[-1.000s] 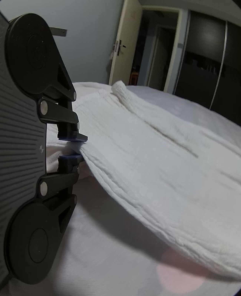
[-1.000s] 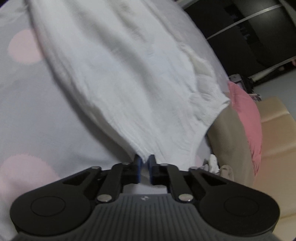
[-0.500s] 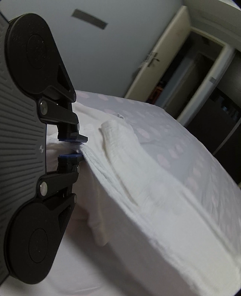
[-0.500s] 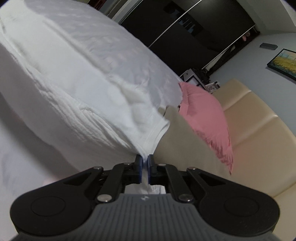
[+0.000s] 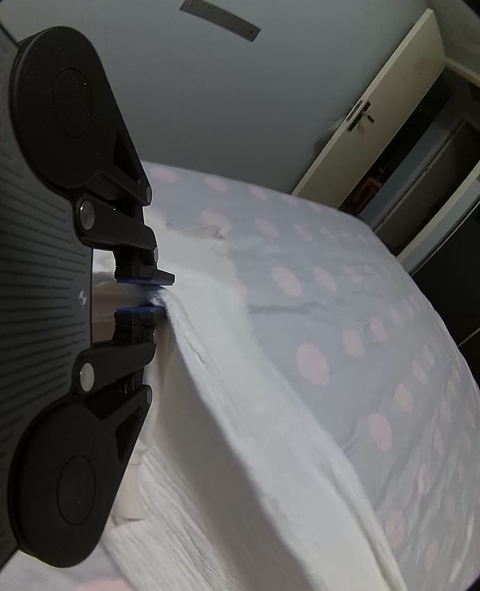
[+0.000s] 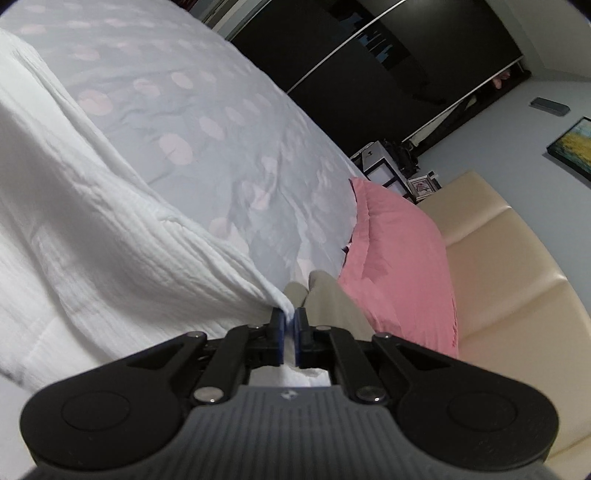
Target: Fold clothes
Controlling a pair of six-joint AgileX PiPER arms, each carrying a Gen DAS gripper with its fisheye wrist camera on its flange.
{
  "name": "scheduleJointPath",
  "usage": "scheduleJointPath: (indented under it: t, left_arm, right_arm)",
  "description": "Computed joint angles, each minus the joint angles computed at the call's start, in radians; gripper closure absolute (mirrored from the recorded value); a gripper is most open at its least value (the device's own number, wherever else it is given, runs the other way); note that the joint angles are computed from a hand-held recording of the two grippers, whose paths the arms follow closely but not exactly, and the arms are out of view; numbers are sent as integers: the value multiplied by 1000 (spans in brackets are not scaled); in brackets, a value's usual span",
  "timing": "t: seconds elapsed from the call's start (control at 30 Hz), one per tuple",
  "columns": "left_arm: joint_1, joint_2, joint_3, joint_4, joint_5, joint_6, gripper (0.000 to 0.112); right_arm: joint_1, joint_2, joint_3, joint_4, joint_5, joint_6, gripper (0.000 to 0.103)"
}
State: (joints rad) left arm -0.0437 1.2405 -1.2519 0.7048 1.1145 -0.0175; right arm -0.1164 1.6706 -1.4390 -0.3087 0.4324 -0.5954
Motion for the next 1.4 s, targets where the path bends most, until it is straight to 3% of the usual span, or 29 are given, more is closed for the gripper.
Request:
scheduleJointPath:
  t: [0.2, 0.5, 0.57, 0.67, 0.73, 0.8, 0.83, 0.87, 0.93, 1.07, 1.2, 1.4]
  left_arm:
    - [-8, 163, -32, 134, -123, -107, 103]
    - [-25, 329, -7, 333, -225, -339, 103]
    - [-11, 341, -5, 311, -249, -344, 102]
    - [59, 337, -21, 163, -308, -269, 98]
    - [112, 313, -24, 55, -340, -204, 84]
    - [155, 269, -17, -27, -367, -151, 72]
    - [178, 247, -15, -73, -378, -121, 67]
    - [198, 227, -17, -118, -381, -89, 65]
    - [234, 196, -33, -198, -374, -21, 56]
    - [260, 143, -49, -282, -342, 82, 55]
    - [272, 132, -88, -355, -273, 175, 46]
    - [277, 38, -27, -374, -219, 222, 43]
  right_arm:
    - [61, 207, -195, -196, 82, 218, 98]
    - [126, 453, -429, -417, 169, 464, 98]
    - [134, 486, -457, -440, 192, 500, 98]
    - [129, 519, -496, -366, 214, 471, 97]
    - [118, 517, -496, -300, 211, 441, 95]
    - [105, 506, -488, -240, 212, 406, 83]
    - [97, 486, -461, -230, 191, 404, 67]
    - [90, 465, -429, -222, 166, 403, 60]
    - [75, 423, -382, -190, 144, 388, 58]
    - [42, 317, -255, -128, 94, 361, 55]
    - [-3, 206, -128, 14, 82, 247, 54]
    - [-64, 49, 75, 247, 97, 28, 53]
